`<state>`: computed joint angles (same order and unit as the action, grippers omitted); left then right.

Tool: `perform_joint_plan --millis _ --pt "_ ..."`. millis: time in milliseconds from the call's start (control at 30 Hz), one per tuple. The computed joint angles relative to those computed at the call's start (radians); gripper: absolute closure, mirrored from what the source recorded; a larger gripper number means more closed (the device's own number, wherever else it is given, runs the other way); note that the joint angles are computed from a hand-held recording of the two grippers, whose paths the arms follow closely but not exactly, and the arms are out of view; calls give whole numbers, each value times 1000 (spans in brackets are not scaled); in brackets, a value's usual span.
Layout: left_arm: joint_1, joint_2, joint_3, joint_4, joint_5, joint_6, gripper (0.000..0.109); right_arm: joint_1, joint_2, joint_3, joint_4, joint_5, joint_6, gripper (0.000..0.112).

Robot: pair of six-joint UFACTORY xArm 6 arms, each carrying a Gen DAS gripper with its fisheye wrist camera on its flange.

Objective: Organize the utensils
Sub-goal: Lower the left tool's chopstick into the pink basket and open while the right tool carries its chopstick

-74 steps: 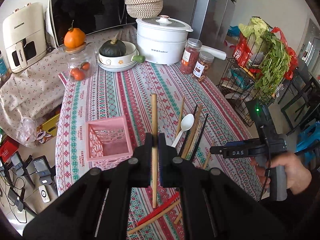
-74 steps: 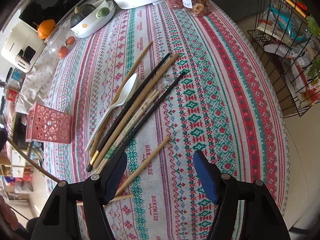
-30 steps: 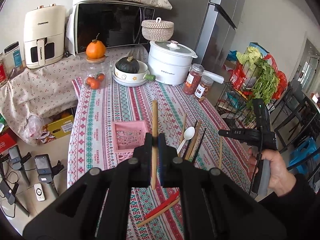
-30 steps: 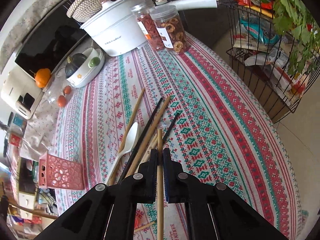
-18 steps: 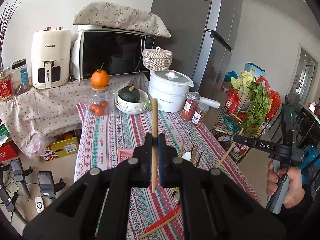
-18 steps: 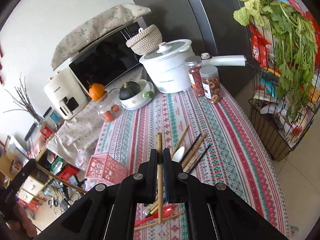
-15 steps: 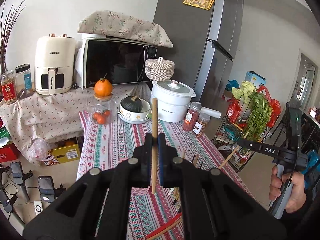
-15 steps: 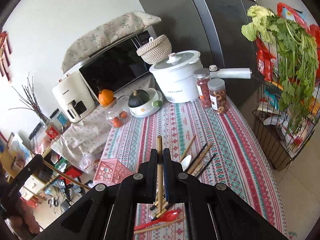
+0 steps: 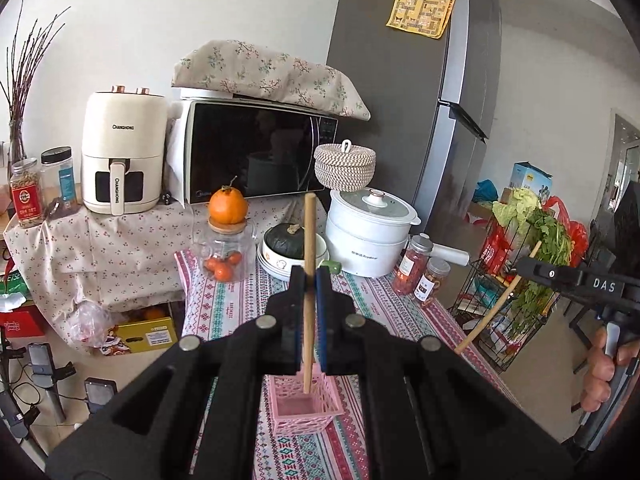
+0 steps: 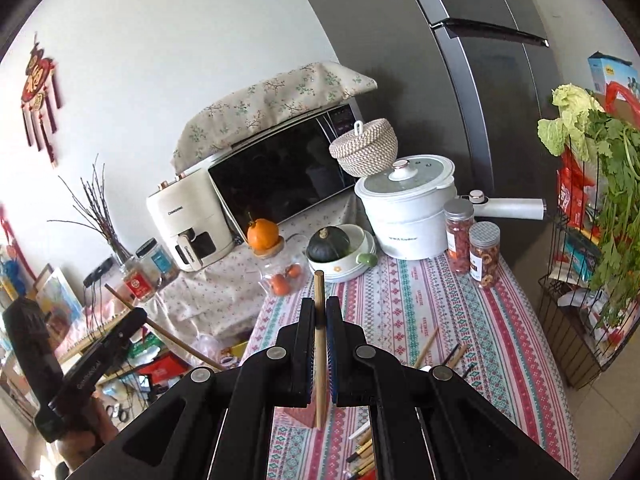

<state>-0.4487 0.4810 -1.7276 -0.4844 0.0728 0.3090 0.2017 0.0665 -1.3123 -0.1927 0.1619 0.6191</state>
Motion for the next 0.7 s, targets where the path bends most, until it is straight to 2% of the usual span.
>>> perform_joint_plan --millis 100,467,567,700 --pt "15 34 -43 70 50 -62 102 15 28 -49 27 9 -28 107" --pt "48 172 -254 106 300 -141 102 57 148 -231 165 64 -140 107" --pt "55 201 -297 88 342 -141 102 69 184 -281 244 83 -200 107" --pt "61 230 -338 74 369 -149 102 77 231 -339 247 97 -212 107"
